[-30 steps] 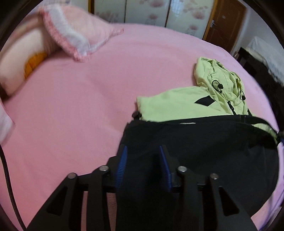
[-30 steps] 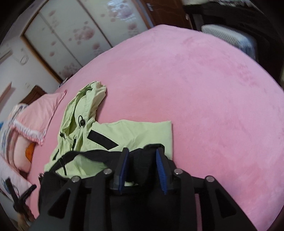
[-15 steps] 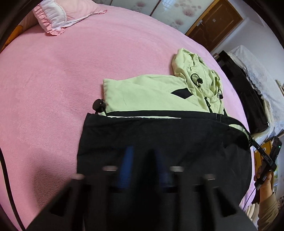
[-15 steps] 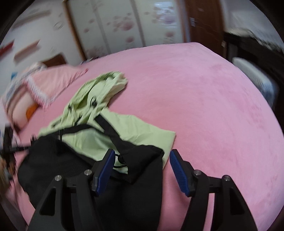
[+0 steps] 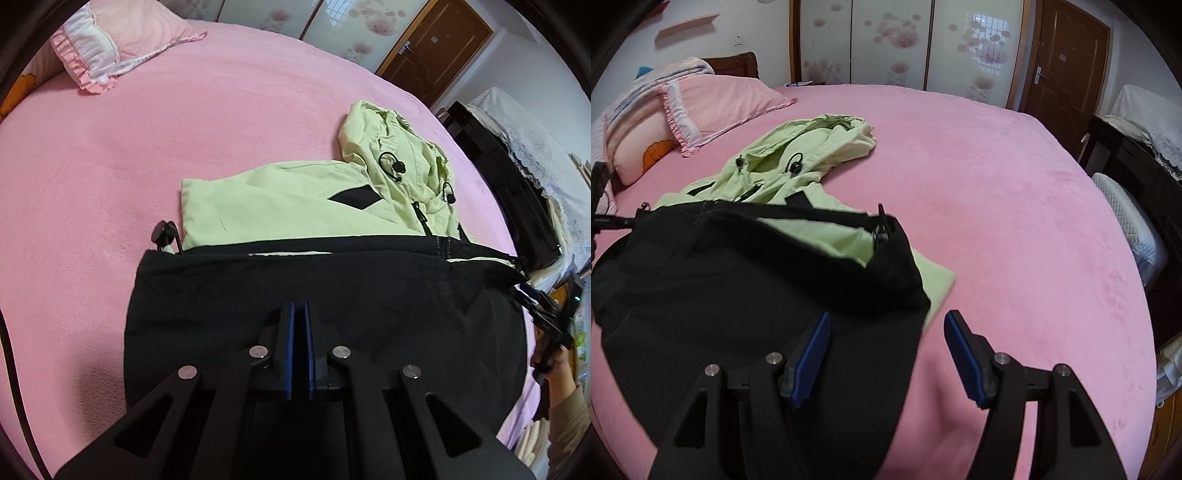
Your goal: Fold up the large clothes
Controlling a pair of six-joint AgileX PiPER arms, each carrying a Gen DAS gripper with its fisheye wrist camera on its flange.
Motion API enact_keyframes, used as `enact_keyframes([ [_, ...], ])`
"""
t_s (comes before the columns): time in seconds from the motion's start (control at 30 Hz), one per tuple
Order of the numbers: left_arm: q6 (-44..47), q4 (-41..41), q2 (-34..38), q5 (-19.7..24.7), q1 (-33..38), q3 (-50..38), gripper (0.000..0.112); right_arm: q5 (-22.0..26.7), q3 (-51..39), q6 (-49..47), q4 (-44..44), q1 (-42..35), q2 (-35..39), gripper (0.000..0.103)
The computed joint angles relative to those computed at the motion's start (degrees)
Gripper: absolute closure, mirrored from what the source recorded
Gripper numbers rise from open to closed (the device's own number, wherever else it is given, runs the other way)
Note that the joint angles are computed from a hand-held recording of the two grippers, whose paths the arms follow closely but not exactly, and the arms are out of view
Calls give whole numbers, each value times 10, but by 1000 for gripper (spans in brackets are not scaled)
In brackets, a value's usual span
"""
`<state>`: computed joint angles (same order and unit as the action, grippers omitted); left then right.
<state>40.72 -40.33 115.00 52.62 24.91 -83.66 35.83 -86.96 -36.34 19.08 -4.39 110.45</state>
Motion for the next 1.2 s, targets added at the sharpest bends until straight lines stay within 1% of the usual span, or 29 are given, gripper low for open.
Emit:
enact_keyframes([
  [0.03, 0, -6, 5, 13, 6, -6, 108, 6, -21, 12, -10, 6, 16, 39],
  [0.1, 3, -12, 11, 26, 20, -11, 106, 18, -55, 26, -16, 12, 40, 39],
  [0.17, 9, -13, 13, 29, 30, -10, 101, 46, -105, 46, -14, 13, 76, 39],
  [0.23, 16, -12, 23, 46, 42, -17, 92, 67, -133, 47, 8, 8, 97, 39],
  [0.27, 17, -11, 25, 46, 46, -17, 91, 83, -150, 45, 26, 2, 109, 39],
  [0.33, 18, -18, 36, 56, 55, -26, 91, 92, -156, 31, 62, -9, 117, 40],
  [0.37, 20, -25, 40, 61, 61, -30, 91, 88, -152, 26, 73, -11, 117, 46],
  [0.4, 20, -32, 44, 60, 62, -31, 91, 83, -143, 19, 82, -15, 113, 59],
  [0.43, 18, -39, 46, 54, 62, -32, 93, 83, -139, 15, 88, -19, 111, 69],
  [0.47, 12, -40, 42, 34, 59, -25, 99, 91, -139, 9, 100, -24, 112, 81],
  [0.5, 11, -42, 35, 13, 55, -17, 110, 93, -130, 5, 109, -29, 107, 84],
  [0.53, 15, -49, 22, -14, 49, -1, 110, 84, -120, 3, 110, -28, 100, 86],
  [0.57, 13, -44, 6, -45, 38, 15, 111, 60, -91, -5, 109, -25, 83, 88],
  [0.6, 2, -25, -10, -76, 25, 29, 112, 32, -60, -6, 101, -18, 61, 89],
  [0.63, -23, 13, -36, -120, 3, 50, 112, 9, -34, -5, 98, -13, 43, 90],
  [0.67, -51, 45, -52, -143, -11, 60, 112, -9, -13, -4, 100, -11, 28, 91],
  [0.7, -78, 74, -67, -160, -22, 67, 112, -27, 7, -7, 108, -10, 12, 91],
  [0.73, -106, 103, -87, -180, -34, 78, 112, -50, 40, -24, 136, -11, -14, 92],
  [0.83, -183, 194, -132, -228, -66, 92, 112, -88, 83, -40, 176, -12, -57, 92],
  [0.9, -251, 274, -145, -256, -90, 84, 112, -107, 94, -24, 168, -6, -74, 93],
  [0.93, -265, 297, -147, -264, -98, 75, 112, -116, 94, -8, 156, -1, -79, 93],
  [1.0, -248, 288, -135, -237, -100, 35, 112, -127, 84, 26, 126, 9, -81, 93],
  [1.03, -218, 256, -117, -197, -92, 0, 112, -126, 74, 42, 114, 13, -78, 93],
  [1.07, -196, 228, -94, -147, -82, -38, 112, -120, 65, 55, 104, 15, -74, 93],
  [1.1, -190, 217, -79, -115, -72, -62, 112, -116, 55, 67, 94, 17, -69, 93],
  [1.17, -164, 179, -35, -31, -47, -118, 106, -105, 42, 72, 90, 17, -60, 93],
  [1.2, -154, 166, -19, -3, -34, -134, 95, -101, 39, 75, 87, 16, -59, 93],
])
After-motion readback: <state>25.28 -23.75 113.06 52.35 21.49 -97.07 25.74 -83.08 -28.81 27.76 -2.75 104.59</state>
